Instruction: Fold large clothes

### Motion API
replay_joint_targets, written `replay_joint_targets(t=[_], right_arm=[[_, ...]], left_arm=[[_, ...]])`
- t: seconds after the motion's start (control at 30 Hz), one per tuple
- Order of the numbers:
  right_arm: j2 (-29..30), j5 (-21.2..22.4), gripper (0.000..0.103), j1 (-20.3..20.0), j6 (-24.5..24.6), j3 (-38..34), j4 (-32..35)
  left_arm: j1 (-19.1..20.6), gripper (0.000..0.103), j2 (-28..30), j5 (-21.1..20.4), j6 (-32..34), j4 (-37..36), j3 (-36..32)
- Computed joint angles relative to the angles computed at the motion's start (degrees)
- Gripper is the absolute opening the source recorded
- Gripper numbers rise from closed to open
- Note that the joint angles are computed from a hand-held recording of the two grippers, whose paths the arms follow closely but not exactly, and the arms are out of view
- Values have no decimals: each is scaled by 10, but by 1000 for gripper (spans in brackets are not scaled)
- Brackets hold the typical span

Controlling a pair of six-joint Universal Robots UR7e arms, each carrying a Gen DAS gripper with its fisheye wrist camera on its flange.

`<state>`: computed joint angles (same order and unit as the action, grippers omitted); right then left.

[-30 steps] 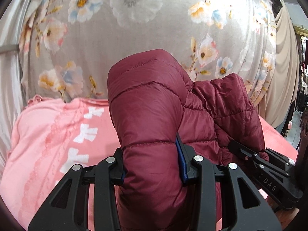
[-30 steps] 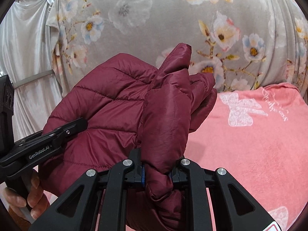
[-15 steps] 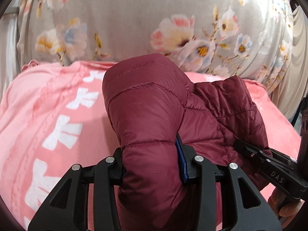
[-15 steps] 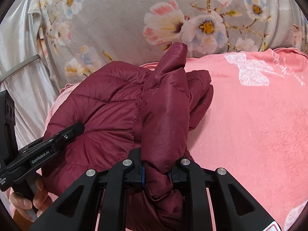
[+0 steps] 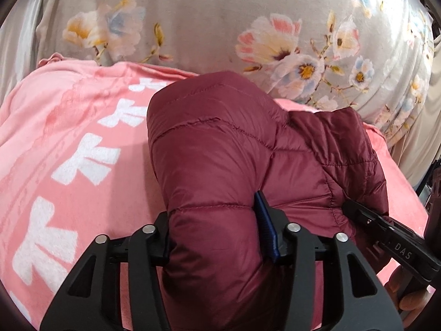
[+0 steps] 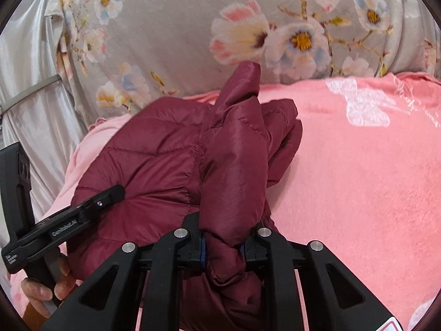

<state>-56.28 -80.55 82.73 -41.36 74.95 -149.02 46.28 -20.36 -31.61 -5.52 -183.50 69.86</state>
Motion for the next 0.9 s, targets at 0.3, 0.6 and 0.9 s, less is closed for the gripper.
replay_joint_targets(t=[0.3, 0.6, 0.9], right_arm=[[15, -36, 20, -6, 3, -27, 13], [35, -65, 45, -7, 15, -55, 39], [-33, -76, 50, -7, 27, 2, -5]], left_arm=[[3, 50, 32, -10, 26, 21, -53], [6, 60, 35, 23, -13, 33, -46], [-40, 63, 8, 140, -181, 227, -22]])
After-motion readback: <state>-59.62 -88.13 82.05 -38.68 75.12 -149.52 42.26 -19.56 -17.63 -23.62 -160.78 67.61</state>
